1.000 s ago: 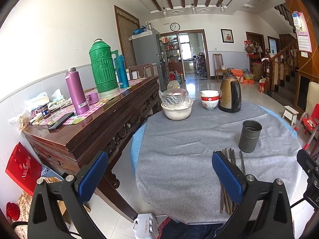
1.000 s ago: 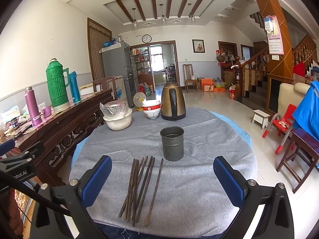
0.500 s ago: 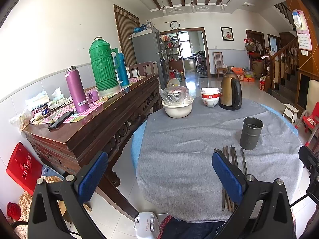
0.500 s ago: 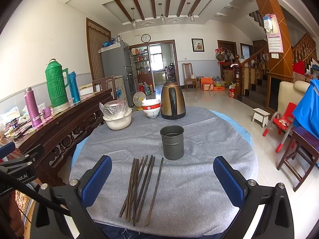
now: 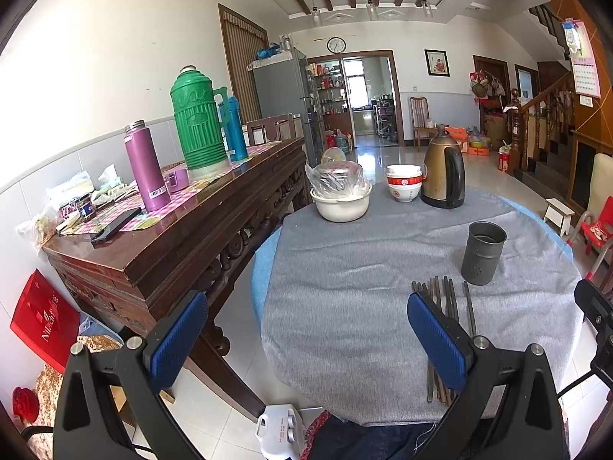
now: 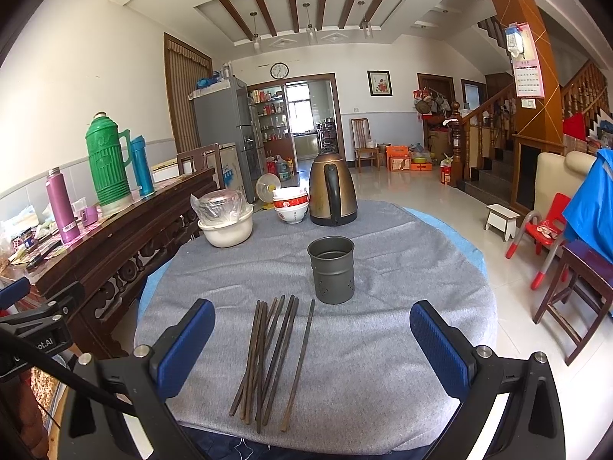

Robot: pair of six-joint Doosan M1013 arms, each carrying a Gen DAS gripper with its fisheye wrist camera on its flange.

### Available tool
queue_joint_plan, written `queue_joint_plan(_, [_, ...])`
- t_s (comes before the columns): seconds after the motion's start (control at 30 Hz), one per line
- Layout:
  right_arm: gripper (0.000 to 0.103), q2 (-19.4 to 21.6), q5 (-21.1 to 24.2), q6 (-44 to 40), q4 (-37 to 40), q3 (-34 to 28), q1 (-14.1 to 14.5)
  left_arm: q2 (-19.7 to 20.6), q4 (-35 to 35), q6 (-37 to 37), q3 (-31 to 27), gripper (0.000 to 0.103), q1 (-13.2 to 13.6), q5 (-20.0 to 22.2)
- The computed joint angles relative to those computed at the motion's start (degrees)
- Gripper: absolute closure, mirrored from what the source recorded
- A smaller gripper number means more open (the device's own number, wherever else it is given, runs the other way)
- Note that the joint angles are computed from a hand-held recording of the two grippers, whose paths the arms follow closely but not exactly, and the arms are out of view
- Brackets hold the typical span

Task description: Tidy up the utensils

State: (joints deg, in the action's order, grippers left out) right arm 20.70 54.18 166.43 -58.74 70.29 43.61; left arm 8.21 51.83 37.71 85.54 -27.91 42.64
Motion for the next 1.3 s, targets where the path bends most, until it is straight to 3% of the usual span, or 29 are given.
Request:
queue_joint_plan(0.43, [0.0, 0.51, -0.03, -0.95, 1.09, -0.35, -0.29, 0.53, -2.18, 1.53, -0.26, 0.0, 0.4, -0.18])
queue_joint_plan(0.53, [0.0, 0.79, -1.3, -3.05, 3.43, -0.87, -1.33, 1.76, -7.44, 5.96, -1.78, 0.0, 1.33, -0.4])
queue_joint_plan(0.63, [0.001, 1.48, -3.44, -9.17, 12.6, -2.36, -4.01, 4.46, -23.04, 18.58, -5.69, 0.0, 3.8, 0.25])
queue_joint_plan(0.73, [0.015, 2.32, -6.02, -16.33, 25.13, -3.77, -7.44, 8.48, -39.71, 29.87, -10.93, 0.0, 6.89, 4.47])
queue_joint_plan(0.8, [0.036, 3.38, -6.18, -21.08, 35.17, -5.13, -10.11, 10.56, -45.08, 32.58, -13.39, 0.001, 8.06, 7.28])
queue_joint_plan(0.9, [0.049, 5.11, -5.68, -25.17, 46.61, -6.79, -13.28, 12.99, -51.86, 36.76, -15.99, 0.013, 9.49, 9.57])
queue_joint_plan(1.0, [0.059, 7.0, -5.06, -26.27, 50.22, -8.64, -14.49, 15.87, -56.7, 39.74, -19.38, 0.037, 10.53, 12.8])
queue_joint_plan(1.03, [0.061, 7.79, -4.59, -27.05, 51.86, -9.53, -14.87, 16.62, -57.99, 40.24, -20.28, 0.039, 10.61, 13.72])
queue_joint_plan(1.13, [0.065, 10.27, -3.62, -28.69, 57.77, -11.67, -16.31, 19.37, -63.02, 42.93, -23.94, 0.042, 11.37, 16.92])
queue_joint_plan(1.3, [0.07, 13.61, -1.09, -28.81, 61.02, -14.67, -17.65, 24.36, -66.18, 44.15, -30.78, 0.042, 11.75, 22.02])
